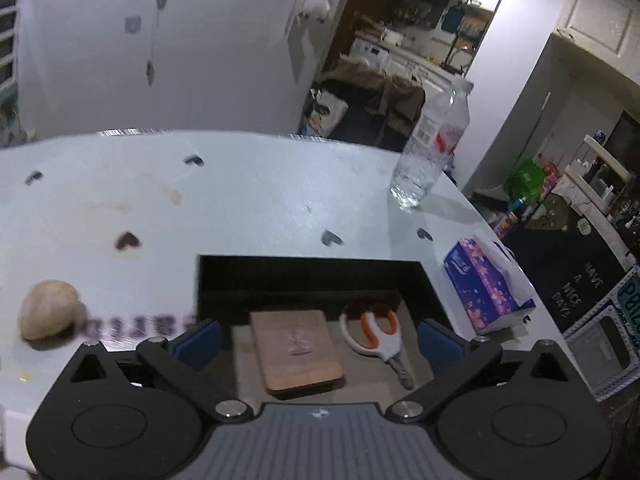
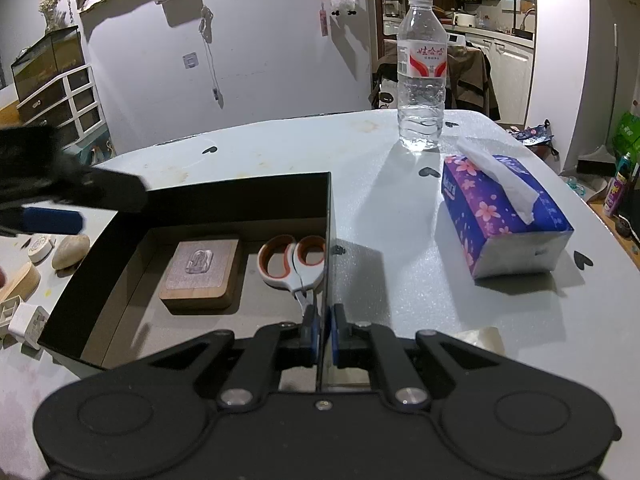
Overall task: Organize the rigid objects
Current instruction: 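Move the left tool to the white plastic holder and grasp it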
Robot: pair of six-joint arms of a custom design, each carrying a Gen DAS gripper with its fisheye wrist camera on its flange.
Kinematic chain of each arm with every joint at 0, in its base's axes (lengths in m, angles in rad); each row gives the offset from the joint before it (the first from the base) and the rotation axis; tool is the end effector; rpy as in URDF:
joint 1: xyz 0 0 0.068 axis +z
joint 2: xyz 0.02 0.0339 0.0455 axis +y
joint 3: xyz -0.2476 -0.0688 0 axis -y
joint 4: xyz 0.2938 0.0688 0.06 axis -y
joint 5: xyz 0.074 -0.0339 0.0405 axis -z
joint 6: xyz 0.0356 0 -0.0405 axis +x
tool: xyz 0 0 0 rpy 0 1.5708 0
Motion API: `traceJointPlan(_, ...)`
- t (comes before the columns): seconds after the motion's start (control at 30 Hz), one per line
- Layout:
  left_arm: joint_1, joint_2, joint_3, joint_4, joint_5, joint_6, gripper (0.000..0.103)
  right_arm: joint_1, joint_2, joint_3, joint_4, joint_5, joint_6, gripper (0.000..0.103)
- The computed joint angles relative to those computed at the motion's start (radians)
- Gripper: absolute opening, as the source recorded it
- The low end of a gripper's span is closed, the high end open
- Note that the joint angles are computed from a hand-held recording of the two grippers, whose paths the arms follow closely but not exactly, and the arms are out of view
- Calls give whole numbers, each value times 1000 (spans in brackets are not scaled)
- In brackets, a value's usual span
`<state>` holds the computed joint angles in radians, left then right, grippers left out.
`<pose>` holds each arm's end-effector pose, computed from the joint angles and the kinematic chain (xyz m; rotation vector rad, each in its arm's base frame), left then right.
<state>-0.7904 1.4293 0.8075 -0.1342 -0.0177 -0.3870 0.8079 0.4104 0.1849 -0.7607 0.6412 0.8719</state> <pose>0.2387 -0.2402 0.1611 0.4712 2.3499 -0.5567 0.1186 0.0932 0.1196 0.3021 2.2828 0.0055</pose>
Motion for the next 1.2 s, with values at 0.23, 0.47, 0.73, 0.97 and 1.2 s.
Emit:
traceJointPlan(0.23,41,-155,-147,37,-86,24,103,-1,0,0,1,-1,-1,7)
traceJointPlan(0.47,110,-247,-272,49,-209,19,103,-4,10,-7,15,-5,-4,7)
traceJointPlan(0.73,271,-361,-393,8,-305,-42,103,-14,38,1,32,-15,-7,7)
traceJointPlan(0.97,376,-419,-453,-41,-318,-76,103,-16,44,4,36,-16,-10,7)
traceJointPlan(1.2,392,-406,-487,0,-360,-77,103,-17,44,4,35,-17,-11,7)
